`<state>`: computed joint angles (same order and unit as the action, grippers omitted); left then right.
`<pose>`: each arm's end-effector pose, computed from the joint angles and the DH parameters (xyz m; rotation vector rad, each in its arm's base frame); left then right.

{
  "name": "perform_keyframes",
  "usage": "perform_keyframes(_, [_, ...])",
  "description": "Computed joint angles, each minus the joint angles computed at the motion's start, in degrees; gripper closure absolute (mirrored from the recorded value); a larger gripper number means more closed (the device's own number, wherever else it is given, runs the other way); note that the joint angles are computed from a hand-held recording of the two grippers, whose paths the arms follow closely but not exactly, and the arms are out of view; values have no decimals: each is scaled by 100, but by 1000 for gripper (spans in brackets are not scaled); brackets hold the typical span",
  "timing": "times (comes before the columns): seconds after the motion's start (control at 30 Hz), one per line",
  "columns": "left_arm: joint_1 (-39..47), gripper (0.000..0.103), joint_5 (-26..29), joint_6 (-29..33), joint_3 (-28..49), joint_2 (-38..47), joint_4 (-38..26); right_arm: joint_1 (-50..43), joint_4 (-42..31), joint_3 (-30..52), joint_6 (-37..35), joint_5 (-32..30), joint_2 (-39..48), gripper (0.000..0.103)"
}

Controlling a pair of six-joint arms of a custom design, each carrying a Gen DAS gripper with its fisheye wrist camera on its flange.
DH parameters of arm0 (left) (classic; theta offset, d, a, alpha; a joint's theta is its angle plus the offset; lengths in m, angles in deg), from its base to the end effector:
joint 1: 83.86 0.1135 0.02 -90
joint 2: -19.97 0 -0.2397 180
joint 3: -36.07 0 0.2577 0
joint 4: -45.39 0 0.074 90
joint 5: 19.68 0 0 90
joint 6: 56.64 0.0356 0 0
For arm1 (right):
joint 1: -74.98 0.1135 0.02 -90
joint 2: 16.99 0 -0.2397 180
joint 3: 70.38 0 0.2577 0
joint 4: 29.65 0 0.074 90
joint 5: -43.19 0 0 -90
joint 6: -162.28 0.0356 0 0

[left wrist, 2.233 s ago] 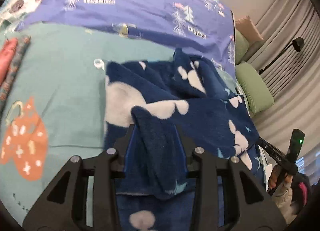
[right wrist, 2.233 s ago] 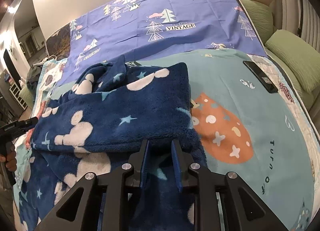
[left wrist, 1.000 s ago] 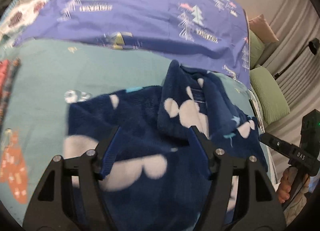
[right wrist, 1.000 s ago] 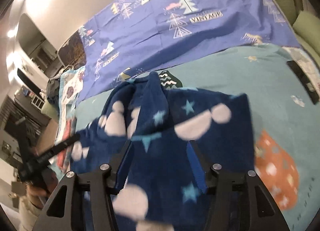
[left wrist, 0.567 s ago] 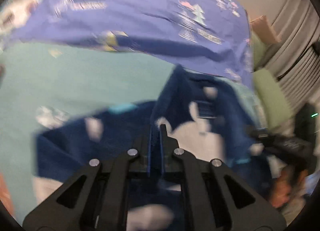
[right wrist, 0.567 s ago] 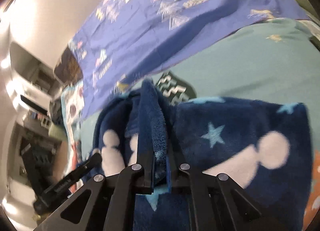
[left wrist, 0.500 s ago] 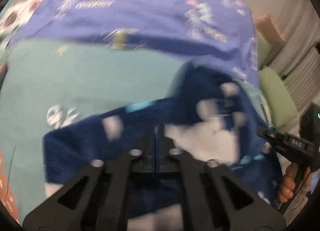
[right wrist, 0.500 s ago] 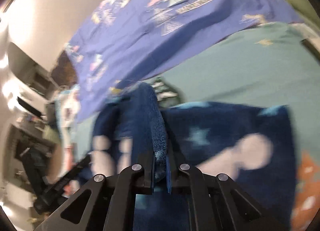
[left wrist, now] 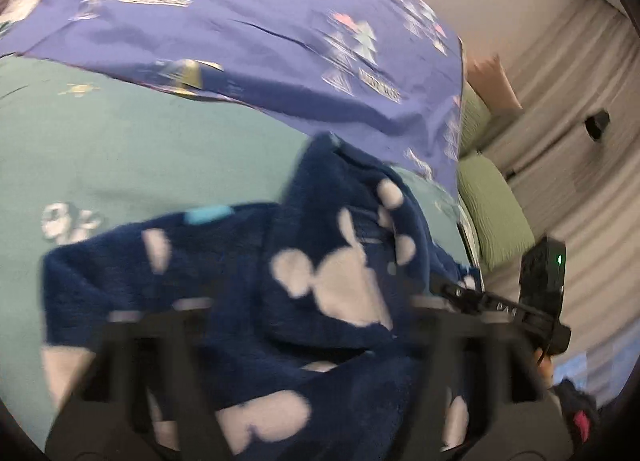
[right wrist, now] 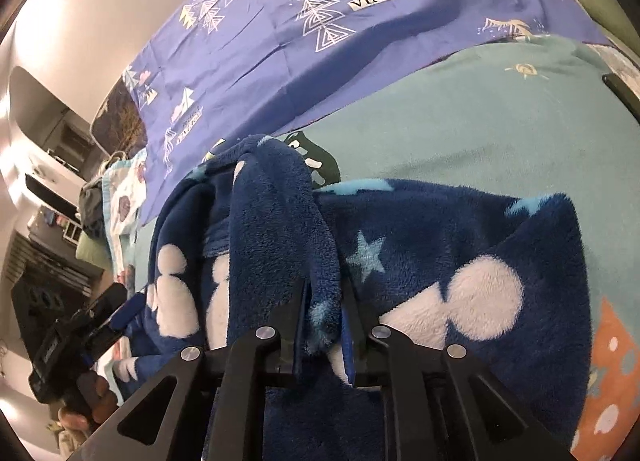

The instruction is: Fold small clothes

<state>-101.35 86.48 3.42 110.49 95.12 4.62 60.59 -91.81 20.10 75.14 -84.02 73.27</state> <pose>0.2806 -0.0988 0.2702 -0.1064 2.3742 -0.7380 0.3220 -0.0604 0.2639 0.1664 2.4942 0.7718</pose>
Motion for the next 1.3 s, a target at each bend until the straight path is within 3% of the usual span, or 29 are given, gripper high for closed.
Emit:
perform_keyframes(0.03, [-166, 103, -264, 89, 234, 286, -254, 19, 101, -50, 52, 26, -14, 91])
perform_keyframes(0.2, [-105, 103, -1180, -61, 90, 179, -317, 58, 525, -397, 62, 334, -449, 95])
perform_keyframes(0.23, [208, 103, -1040, -146, 46, 243, -431, 37, 492, -353, 74, 409, -411, 95])
perform_keyframes(0.3, [722, 103, -123, -381, -394, 38, -57, 25, 256, -163, 3, 455, -103, 95])
perform_keyframes(0.43, [811, 101, 375, -254, -614, -450, 172, 109, 154, -99, -289, 512, -178, 89])
perform_keyframes(0.47, [728, 94, 518, -207, -534, -409, 166, 86, 103, -50, -325, 431, -170, 88])
perform_keyframes(0.53, [471, 46, 485, -77, -233, -178, -79, -18, 69, 38, -231, 199, -137, 83])
perform_keyframes(0.6, [182, 35, 215, 19, -68, -13, -136, -74, 77, 78, -127, 68, -67, 79])
perform_keyframes(0.67, [6, 36, 152, 227, 94, 272, -166, -116, 10, 89, -184, -72, 52, 79])
perform_keyframes(0.7, [-79, 55, 58, 275, 154, 380, -165, -98, 44, 61, -168, -94, 58, 79])
perform_keyframes(0.73, [-148, 91, 33, 358, 246, 541, -176, -99, 103, 12, -170, -145, 60, 79])
perform_keyframes(0.83, [-64, 94, 228, 212, 177, 503, -8, -73, 170, -34, -192, -258, 43, 78])
perform_keyframes(0.9, [-111, 94, -41, 183, 159, 365, 0, -33, 280, -119, -226, -282, -31, 94])
perform_keyframes(0.97, [44, 94, -265, 225, 88, 280, -115, -10, 521, -306, -53, -106, -221, 95])
perform_keyframes(1.07, [349, 94, 161, 140, -113, 397, -85, -66, 356, -213, 33, 2, -26, 96])
perform_keyframes(1.2, [-33, 94, -603, 350, 108, 297, -420, 137, 453, -400, 88, 617, -348, 96])
perform_keyframes(1.3, [35, 93, -456, 389, 58, 86, -490, 250, 487, -508, 68, 914, -576, 95])
